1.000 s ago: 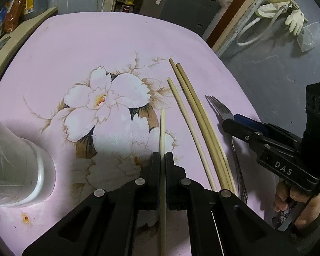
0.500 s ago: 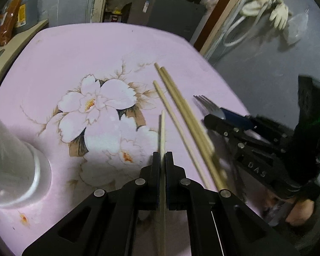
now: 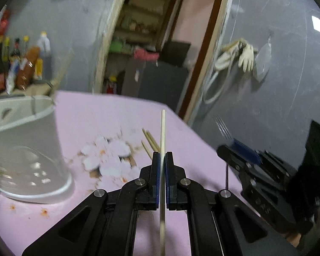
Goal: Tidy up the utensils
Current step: 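Lift the chopstick with the left tool while the right tool lifts the fork toward the caddy, then lower the chopstick and fork into the white caddy and open both tools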
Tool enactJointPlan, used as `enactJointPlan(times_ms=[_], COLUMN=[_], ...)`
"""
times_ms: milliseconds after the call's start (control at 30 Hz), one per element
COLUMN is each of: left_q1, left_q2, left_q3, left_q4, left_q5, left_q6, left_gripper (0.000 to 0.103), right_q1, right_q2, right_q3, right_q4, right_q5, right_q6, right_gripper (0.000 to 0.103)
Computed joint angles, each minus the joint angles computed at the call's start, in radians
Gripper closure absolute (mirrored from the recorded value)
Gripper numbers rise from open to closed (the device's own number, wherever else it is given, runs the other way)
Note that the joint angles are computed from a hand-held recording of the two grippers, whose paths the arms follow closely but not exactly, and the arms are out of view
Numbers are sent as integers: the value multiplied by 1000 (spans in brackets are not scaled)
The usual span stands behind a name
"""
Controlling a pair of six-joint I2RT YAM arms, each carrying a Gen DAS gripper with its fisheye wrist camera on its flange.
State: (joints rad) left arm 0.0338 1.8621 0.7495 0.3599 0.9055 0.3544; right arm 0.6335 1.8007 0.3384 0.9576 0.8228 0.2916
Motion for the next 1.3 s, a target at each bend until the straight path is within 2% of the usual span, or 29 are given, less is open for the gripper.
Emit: enactJointPlan(times_ms=[67, 233, 267, 467, 600, 733, 800, 933, 1100, 1300], left_q1=[22, 59, 74, 155, 203, 269, 311, 355, 373, 352], left_q2=[-19, -45, -49, -97, -92, -46, 8, 106, 217, 324], left_q3=[-53, -89, -75, -66, -4, 107, 154, 276, 413, 568], left_q4=[112, 244, 240, 371, 402, 405, 517, 600, 612, 562], left_q5=[21, 67, 79, 108, 107, 136, 147, 113, 42, -34], left_q6=[-70, -202, -214, -338, -393, -457, -564, -683, -747, -777], left_gripper=[101, 101, 101, 101, 101, 101, 101, 101, 101, 101], right_q1=[33, 90, 95, 88, 84, 71, 70, 72, 60, 42], right_q2=[7, 8, 12, -8, -26, -42, -30, 14, 108, 247], right_q3=[-6, 4, 16, 70, 133, 228, 279, 391, 553, 704], right_q4=[57, 207, 236, 316, 303, 231, 218, 207, 191, 191], right_q5=[45, 128, 131, 78, 1, -123, -166, -228, -305, -315], right_q6=[-39, -190, -219, -332, -365, -366, -376, -397, -381, -367], right_gripper=[81, 81, 81, 81, 81, 81, 81, 81, 81, 81])
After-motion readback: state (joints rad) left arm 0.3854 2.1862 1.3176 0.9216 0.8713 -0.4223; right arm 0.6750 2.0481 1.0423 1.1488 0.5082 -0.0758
